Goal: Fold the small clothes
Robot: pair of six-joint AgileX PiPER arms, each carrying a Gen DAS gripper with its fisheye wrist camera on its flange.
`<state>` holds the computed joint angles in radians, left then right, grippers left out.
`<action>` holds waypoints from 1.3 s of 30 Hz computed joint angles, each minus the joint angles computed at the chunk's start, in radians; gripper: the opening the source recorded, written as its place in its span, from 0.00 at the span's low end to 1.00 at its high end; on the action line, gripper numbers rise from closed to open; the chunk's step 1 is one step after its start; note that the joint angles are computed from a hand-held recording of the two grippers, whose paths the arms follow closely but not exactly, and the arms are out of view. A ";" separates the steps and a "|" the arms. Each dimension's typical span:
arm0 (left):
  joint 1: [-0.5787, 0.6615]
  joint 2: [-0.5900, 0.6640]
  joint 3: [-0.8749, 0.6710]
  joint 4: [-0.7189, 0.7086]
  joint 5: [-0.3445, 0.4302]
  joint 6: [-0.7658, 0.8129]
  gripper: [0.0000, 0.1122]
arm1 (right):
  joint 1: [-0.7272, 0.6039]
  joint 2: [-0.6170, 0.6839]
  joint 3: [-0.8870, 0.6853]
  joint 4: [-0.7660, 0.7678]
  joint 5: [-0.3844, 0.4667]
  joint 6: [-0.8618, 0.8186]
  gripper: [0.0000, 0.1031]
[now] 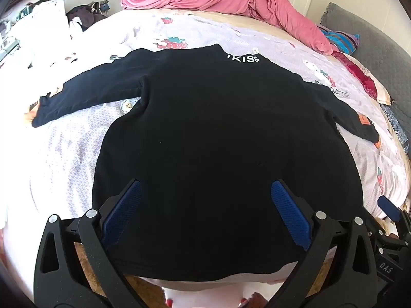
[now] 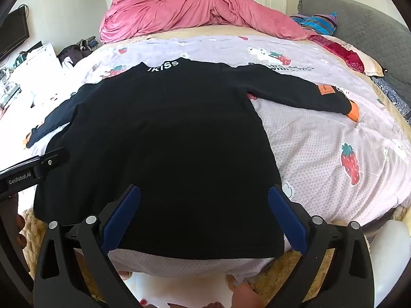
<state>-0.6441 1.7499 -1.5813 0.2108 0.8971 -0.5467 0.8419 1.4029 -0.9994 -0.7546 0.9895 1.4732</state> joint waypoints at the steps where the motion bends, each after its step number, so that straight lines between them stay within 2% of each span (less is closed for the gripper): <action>1: 0.001 0.000 0.000 -0.002 -0.001 0.002 0.84 | 0.000 0.000 -0.001 -0.001 0.001 -0.001 0.96; 11: 0.005 0.002 -0.003 -0.015 -0.004 0.011 0.84 | 0.015 -0.010 -0.004 0.000 0.025 0.000 0.96; 26: 0.002 0.006 0.000 -0.013 -0.004 0.009 0.84 | 0.011 0.001 -0.012 -0.002 0.017 0.005 0.96; 39: 0.006 0.022 -0.028 -0.018 0.005 0.010 0.84 | -0.020 0.001 -0.008 -0.032 -0.030 0.017 0.96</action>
